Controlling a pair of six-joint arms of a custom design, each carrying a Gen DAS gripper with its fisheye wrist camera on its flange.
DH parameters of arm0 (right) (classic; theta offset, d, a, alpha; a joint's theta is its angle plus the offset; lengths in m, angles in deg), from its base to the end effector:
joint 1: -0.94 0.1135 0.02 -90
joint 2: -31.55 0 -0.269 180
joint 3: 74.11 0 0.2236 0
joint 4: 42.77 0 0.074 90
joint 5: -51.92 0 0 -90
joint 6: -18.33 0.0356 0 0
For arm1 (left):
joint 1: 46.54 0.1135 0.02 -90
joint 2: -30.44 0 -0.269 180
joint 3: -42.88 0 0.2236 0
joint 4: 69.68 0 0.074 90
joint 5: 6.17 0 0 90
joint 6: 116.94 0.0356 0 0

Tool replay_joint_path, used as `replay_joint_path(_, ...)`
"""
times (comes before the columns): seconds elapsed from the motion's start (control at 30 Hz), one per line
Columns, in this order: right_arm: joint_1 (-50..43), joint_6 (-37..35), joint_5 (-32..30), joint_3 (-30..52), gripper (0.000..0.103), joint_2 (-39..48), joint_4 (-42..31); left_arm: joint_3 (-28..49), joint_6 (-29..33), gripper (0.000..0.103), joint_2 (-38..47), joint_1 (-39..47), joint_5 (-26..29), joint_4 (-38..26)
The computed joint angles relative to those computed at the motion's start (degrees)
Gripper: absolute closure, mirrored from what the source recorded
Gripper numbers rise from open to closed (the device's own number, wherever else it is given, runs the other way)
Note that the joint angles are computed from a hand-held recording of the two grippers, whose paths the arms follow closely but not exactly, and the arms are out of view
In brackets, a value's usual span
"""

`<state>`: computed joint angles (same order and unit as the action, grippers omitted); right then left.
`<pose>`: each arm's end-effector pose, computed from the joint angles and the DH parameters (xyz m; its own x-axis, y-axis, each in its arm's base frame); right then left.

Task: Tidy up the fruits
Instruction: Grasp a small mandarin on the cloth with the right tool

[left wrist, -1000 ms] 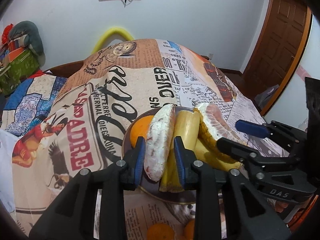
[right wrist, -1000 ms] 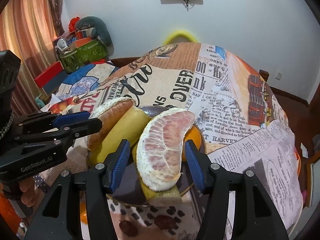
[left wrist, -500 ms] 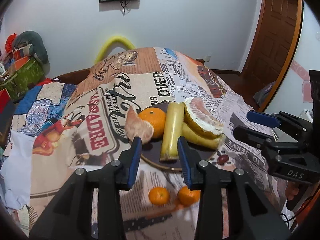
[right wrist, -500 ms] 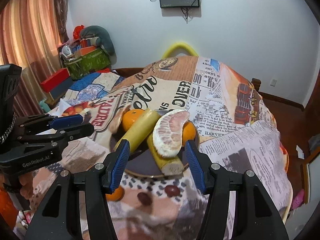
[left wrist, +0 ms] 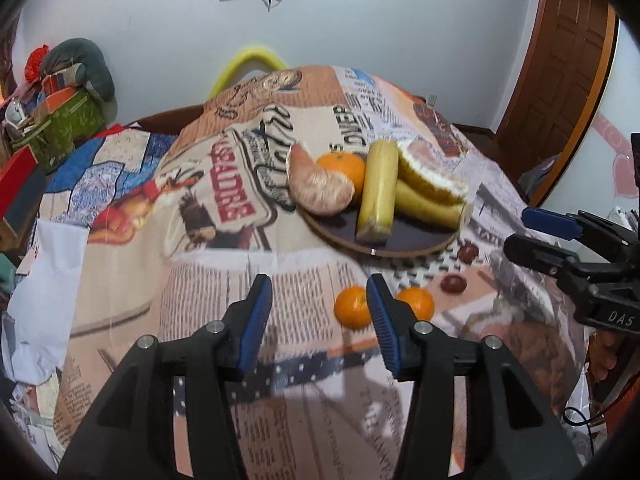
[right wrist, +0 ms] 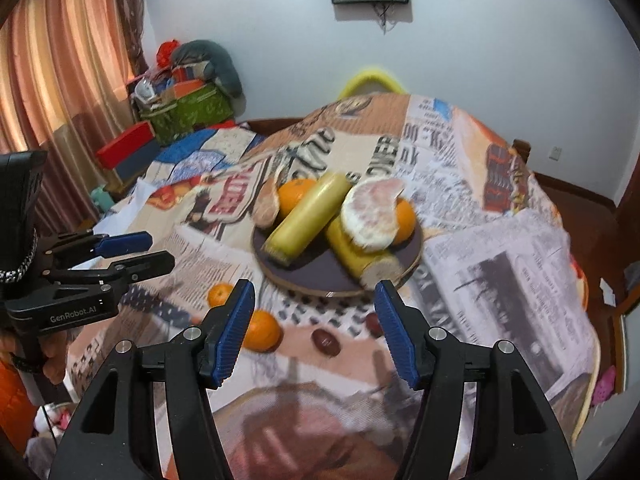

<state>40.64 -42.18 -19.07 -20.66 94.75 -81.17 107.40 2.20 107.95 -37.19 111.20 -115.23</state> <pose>0.1543 0.1130 0.2355 -0.7139 0.0123 -0.7002 -0.0980 0.9883 0.1172 0.2344 0.0220 0.2358 -0.6901 0.3246 -0.6468 0.4906 0.8669 -0.0884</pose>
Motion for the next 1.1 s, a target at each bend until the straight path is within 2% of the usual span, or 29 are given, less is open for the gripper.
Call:
replay_joint_path(0.17, 1.8, 1.5, -2.2, -1.8, 0.044, 6.9, 5.1, -2.6, 2.2, 0.049, 0.7, 1.4, 0.4, 0.1)
replay_joint_path(0.37, 1.0, 0.8, -6.8, -2.0, 0.044, 12.8, 10.3, -5.1, 4.2, 0.048, 3.5, 2.1, -0.4, 1.9)
replay_joint_path(0.53, 0.2, -0.6, -10.0, -0.7, 0.061, 17.1, 11.9, -4.5, 4.2, 0.048, 6.2, 2.9, 0.9, 1.9)
replay_joint_path(0.7, -0.5, -1.1, -12.2, -1.3, 0.068, 19.4, 13.9, -4.9, 3.9, 0.048, 6.2, 1.9, 1.2, 2.5)
replay_joint_path(0.97, 0.0, 0.4, -10.5, -3.1, 0.069, 15.2, 13.6, -5.7, 1.2, 0.048, 5.8, -2.3, 0.0, 4.9)
replay_joint_path(1.1, -0.1, 1.5, -8.6, -4.3, 0.069, 11.7, 12.3, -5.8, -0.1, 0.055, 6.2, -5.1, -1.2, 5.8)
